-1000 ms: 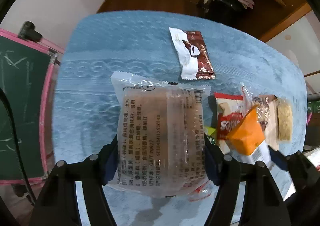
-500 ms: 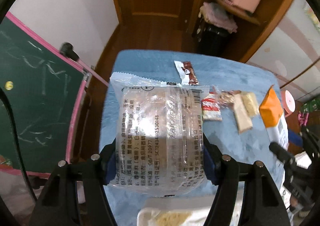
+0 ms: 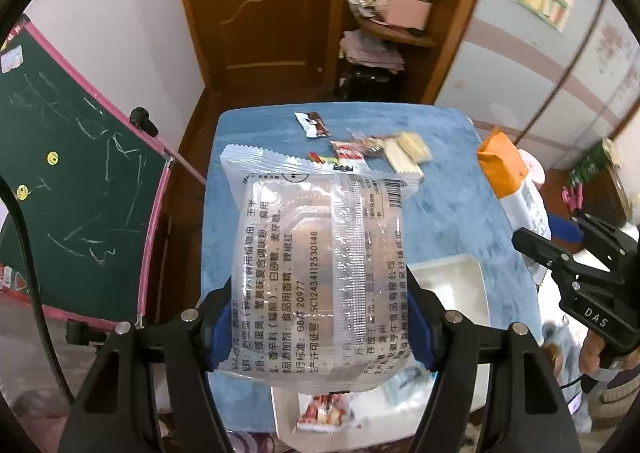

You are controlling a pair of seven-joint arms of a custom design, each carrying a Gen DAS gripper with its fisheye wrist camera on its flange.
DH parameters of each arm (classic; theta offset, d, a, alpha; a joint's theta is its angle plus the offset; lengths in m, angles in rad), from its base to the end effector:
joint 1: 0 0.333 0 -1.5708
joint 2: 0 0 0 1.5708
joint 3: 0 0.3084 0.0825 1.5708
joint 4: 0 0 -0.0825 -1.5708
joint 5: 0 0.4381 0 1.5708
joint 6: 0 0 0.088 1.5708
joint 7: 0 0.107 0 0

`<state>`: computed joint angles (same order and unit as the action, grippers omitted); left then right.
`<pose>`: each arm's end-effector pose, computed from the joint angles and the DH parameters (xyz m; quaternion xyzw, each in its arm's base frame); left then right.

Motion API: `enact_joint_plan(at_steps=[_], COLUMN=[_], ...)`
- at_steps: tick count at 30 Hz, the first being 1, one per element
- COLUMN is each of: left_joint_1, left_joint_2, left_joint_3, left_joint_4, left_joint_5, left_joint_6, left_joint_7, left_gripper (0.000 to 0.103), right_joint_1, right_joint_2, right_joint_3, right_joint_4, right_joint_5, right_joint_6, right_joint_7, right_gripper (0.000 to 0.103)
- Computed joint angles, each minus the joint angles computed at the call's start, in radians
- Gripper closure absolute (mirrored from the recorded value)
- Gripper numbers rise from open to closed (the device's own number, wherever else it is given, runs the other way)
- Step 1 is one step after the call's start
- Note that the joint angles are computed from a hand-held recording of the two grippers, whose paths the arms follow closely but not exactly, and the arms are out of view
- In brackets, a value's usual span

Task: Organize snacks
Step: 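Place bread bag and orange-white bar into the tray and release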

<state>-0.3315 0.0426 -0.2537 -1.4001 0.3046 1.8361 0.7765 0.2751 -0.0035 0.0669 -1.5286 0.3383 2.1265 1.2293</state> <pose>0.5498 -0.3304 0.7146 -0.7480 0.6177 -0.1790 0.1641 0.6058 0.2314 0.7082 -0.8322 0.4425 -0.0913 0.3216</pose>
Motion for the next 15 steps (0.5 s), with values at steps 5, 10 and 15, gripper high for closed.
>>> enact_joint_plan(at_steps=[5, 10, 15], left_joint_1=[-0.013, -0.010, -0.009], left_joint_2=[-0.093, -0.120, -0.124], left_joint_3=[-0.030, -0.045, -0.055], left_joint_4=[-0.145, -0.231, -0.267], left_joint_5=[0.008, -0.043, -0.092], left_joint_6=[0.039, 0.054, 0.073], left_joint_7=[-0.047, -0.096, -0.105], left_gripper=[0.034, 0.034, 0.034], right_joint_1=[0.018, 0.046, 0.066], right_joint_2=[-0.171, -0.261, -0.308], right_joint_3=[-0.004, -0.010, -0.015], right_joint_4=[-0.201, -0.316, -0.379], right_joint_5=[-0.019, -0.068, -0.107], right_joint_6=[-0.001, -0.010, -0.015], right_joint_7=[0.066, 0.118, 0.158], right_gripper=[0.060, 0.060, 0.060])
